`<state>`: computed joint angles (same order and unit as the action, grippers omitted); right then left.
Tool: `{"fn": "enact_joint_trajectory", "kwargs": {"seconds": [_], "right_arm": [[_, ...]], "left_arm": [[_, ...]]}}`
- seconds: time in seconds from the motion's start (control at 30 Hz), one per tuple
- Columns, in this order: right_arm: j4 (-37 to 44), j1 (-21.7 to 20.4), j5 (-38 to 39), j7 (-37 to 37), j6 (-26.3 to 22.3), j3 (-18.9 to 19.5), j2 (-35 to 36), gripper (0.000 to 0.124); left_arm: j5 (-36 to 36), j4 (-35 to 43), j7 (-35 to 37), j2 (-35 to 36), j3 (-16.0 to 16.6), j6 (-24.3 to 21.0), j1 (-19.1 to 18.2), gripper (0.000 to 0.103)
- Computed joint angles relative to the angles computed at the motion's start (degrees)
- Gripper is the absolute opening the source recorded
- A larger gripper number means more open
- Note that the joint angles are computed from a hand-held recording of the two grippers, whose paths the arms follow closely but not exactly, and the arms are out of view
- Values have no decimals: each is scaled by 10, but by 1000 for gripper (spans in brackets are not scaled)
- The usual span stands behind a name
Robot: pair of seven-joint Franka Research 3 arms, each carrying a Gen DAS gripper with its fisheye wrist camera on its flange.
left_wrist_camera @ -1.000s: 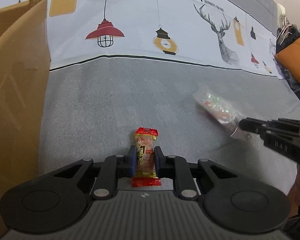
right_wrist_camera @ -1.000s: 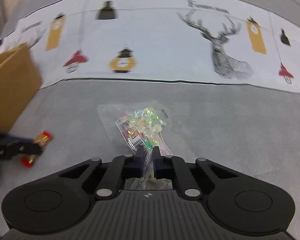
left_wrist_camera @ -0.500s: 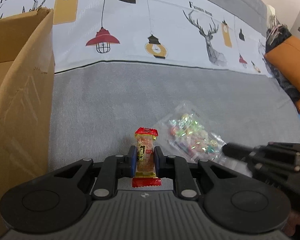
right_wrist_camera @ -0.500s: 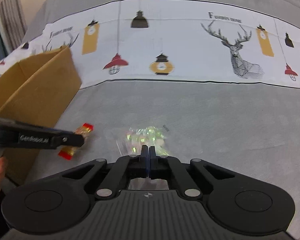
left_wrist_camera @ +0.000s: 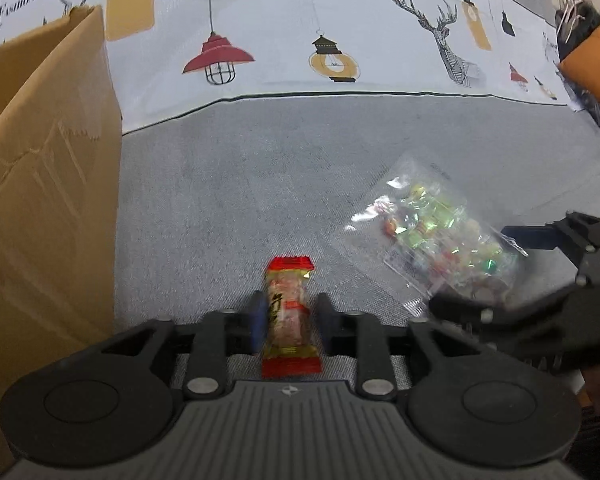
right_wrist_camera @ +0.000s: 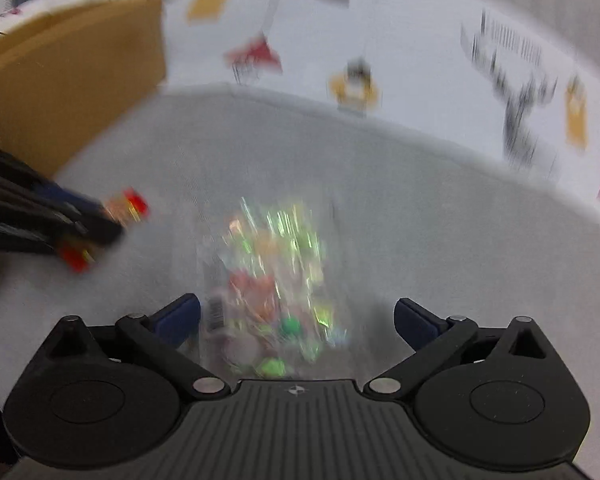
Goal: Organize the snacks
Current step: 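Carry the red candy and clear candy bag into the box and open both tools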
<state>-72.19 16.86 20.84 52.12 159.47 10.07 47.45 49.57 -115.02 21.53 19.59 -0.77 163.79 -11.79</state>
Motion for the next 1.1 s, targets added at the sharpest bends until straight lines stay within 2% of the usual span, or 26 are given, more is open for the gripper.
{"fn": "enact_joint_trajectory", "kwargs": {"seconds": [0.03, 0.1, 0.13, 0.17, 0.2, 0.23, 0.27, 0.3, 0.37, 0.5, 0.6, 0.8, 0.9, 1.03, 1.1], "right_arm": [[16, -5, 9, 10, -9, 4, 9, 103], [17, -2, 2, 4, -12, 0, 10, 101], [11, -1, 1, 2, -11, 0, 5, 98], [10, -8, 8, -5, -14, 10, 2, 80], [3, -4, 10, 4, 0, 3, -4, 48], [4, -12, 22, 8, -5, 11, -5, 34], [16, -28, 41, 13, -32, 27, -3, 22], [13, -33, 52, 11, -35, 33, -6, 16], [-12, -27, 56, 5, -16, 27, -22, 13], [-80, -53, 108, -38, 31, 67, -64, 10], [-133, -84, 161, -96, 74, 109, -103, 10], [-190, -111, 257, -156, 138, 155, -157, 10], [-228, -122, 310, -191, 179, 188, -188, 10], [-256, -161, 396, -288, 245, 280, -214, 10], [-258, -163, 403, -302, 255, 300, -223, 10]], "left_arm": [[9, 3, -6, 2, 4, -4, -5, 49], [41, 9, -19, 5, 13, -19, -19, 49], [63, 10, -24, 6, 17, -22, -24, 39], [76, 10, -27, 6, 17, -17, -23, 26], [69, 8, -15, 5, 9, -8, -15, 21], [67, 6, -19, 5, 6, -3, -13, 20], [58, 0, -19, 3, 2, 8, -7, 19], [49, -5, -18, 0, -1, 19, -3, 19], [33, -19, -19, -7, -5, 44, 3, 19], [31, -47, -35, -33, 6, 96, -3, 19], [31, -61, -46, -61, 8, 94, -10, 19], [68, -90, -93, -117, -6, 89, 3, 19], [121, -110, -149, -155, -12, 92, 18, 19], [202, -139, -231, -215, -28, 87, 50, 19], [249, -152, -272, -248, -42, 73, 69, 19]]}}
